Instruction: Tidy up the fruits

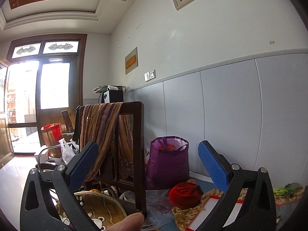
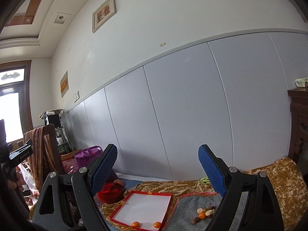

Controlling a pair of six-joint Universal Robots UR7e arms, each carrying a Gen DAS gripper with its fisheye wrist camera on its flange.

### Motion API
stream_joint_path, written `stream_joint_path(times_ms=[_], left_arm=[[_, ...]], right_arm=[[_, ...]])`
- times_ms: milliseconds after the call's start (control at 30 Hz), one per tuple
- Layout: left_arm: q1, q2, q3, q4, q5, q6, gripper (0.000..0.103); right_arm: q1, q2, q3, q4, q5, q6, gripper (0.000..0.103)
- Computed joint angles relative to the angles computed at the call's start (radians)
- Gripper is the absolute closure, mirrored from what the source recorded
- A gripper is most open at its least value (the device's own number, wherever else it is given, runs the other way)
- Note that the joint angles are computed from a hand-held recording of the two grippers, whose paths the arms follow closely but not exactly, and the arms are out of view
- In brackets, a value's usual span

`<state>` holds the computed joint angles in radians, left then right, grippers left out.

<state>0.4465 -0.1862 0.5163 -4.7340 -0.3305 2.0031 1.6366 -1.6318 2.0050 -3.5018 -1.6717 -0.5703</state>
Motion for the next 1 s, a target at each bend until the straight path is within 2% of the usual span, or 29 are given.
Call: stream_joint_path(times_ms=[267,367,800,1000], left_arm=[[-0.011,-0.006,0.045,0.118,0.041,-0.134,0.000],[-0.013,0.010,0.011,0.115,0.039,-0.115,0.000],[-0.006,0.014,0.013,0.142,0.037,-0.146,0.000],[0.001,0.030,0.002,0.211,0.047,-0.208,0.000]], right_arm=[[-0.008,-0.031,0.015,-0.029,-0.024,0.011,0.015],[-0.010,-0.029,0.015,-0.030,-0.028,0.012,0.015],[0.011,0.000,0.007,-0.052,-0.070,0.004,0.015],[0.014,0.018,-0.004,-0.056,-0.087,0.001,0.015]])
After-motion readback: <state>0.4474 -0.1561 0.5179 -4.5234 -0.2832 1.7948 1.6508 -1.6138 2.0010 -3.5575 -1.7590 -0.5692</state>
